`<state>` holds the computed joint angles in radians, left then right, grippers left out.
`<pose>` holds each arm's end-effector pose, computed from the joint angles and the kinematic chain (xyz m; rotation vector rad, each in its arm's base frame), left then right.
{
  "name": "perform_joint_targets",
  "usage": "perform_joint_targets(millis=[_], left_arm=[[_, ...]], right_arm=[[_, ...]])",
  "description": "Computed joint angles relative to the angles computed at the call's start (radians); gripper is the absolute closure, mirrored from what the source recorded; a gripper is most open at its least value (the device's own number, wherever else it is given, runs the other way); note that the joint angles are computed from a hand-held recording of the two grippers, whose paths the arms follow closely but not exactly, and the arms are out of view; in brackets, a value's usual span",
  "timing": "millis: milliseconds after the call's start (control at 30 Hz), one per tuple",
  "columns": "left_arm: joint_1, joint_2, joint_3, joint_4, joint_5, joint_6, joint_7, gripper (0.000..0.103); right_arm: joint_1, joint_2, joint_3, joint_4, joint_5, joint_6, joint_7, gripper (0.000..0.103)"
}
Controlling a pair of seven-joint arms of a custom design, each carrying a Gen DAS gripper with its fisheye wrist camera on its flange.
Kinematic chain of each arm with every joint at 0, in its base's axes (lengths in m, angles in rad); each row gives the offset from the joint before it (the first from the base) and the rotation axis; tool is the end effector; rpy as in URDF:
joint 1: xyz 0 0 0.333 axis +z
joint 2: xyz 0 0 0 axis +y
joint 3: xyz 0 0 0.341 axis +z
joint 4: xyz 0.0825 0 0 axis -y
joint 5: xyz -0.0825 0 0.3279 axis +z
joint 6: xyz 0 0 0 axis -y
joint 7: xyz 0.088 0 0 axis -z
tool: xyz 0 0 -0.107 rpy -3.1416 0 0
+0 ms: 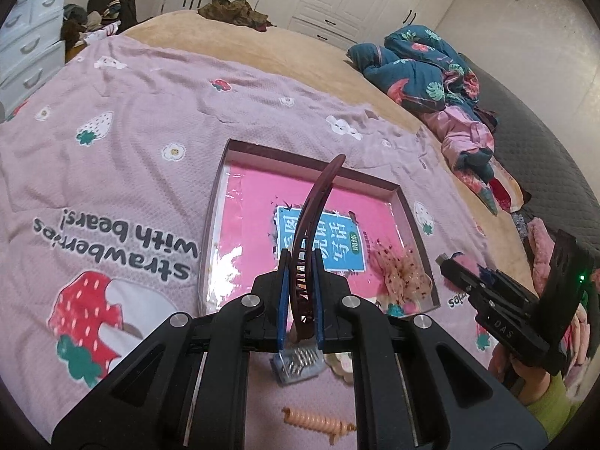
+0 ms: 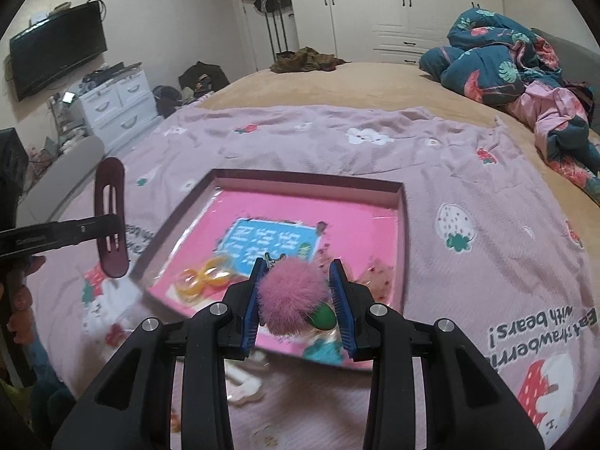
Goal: Organize jewelry
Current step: 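Carry both clips over the tray and open both tools to drop them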
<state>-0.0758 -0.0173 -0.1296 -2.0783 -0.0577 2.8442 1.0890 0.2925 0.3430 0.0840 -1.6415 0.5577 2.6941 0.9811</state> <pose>0.5317 -0.1082 0.5799 -2.1586 1.5527 -1.0134 0.6234 0.2179 0.5419 -2.0461 1.1700 -0.3251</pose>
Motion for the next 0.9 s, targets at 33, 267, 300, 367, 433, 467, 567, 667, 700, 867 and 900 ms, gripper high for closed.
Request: perform_joint_targets(millis=[33, 267, 300, 367, 433, 467, 567, 667, 700, 867, 900], left_arm=[[0.000, 0.009, 0.000, 0.008, -0.005, -0.002, 0.006, 0.099], [0.024, 0.085, -0.025, 0.068, 0.006, -0.004, 0.034, 0.099], [0.028, 0.093, -0.029, 0.075, 0.011, -0.008, 0.034, 0.099], [0.039, 0.117, -0.042, 0.093, 0.006, -0.016, 0.042, 0.099], [0.051, 0.133, -0.055, 0.104, -0.009, -0.020, 0.054, 0.099], [0.056, 0.145, -0.060, 0.112, -0.011, -0.025, 0.057, 0.099], [0.077, 0.167, -0.079, 0.120, -0.040, -0.029, 0.076, 0.099], [0.086, 0.183, -0.083, 0.126, -0.033, -0.033, 0.065, 0.099], [0.090, 0.187, -0.085, 0.127, -0.031, -0.033, 0.062, 0.099], [0.103, 0.197, -0.088, 0.131, -0.011, -0.034, 0.045, 0.099], [0.103, 0.198, -0.087, 0.133, -0.003, -0.036, 0.039, 0.099]], right_arm=[[0.002, 0.011, -0.005, 0.012, -0.007, -0.002, 0.009, 0.070], [0.018, 0.083, -0.038, 0.089, -0.079, -0.019, 0.091, 0.070], [0.020, 0.091, -0.042, 0.098, -0.089, -0.022, 0.102, 0.070], [0.020, 0.105, -0.044, 0.110, -0.103, -0.027, 0.116, 0.070], [0.020, 0.120, -0.047, 0.126, -0.114, -0.036, 0.129, 0.070], [0.019, 0.127, -0.047, 0.132, -0.118, -0.039, 0.134, 0.070], [0.022, 0.147, -0.054, 0.149, -0.136, -0.053, 0.157, 0.070], [0.025, 0.162, -0.061, 0.160, -0.154, -0.065, 0.180, 0.070], [0.026, 0.167, -0.064, 0.162, -0.160, -0.068, 0.188, 0.070], [0.031, 0.179, -0.071, 0.159, -0.183, -0.075, 0.213, 0.070], [0.031, 0.179, -0.071, 0.155, -0.185, -0.073, 0.216, 0.070]])
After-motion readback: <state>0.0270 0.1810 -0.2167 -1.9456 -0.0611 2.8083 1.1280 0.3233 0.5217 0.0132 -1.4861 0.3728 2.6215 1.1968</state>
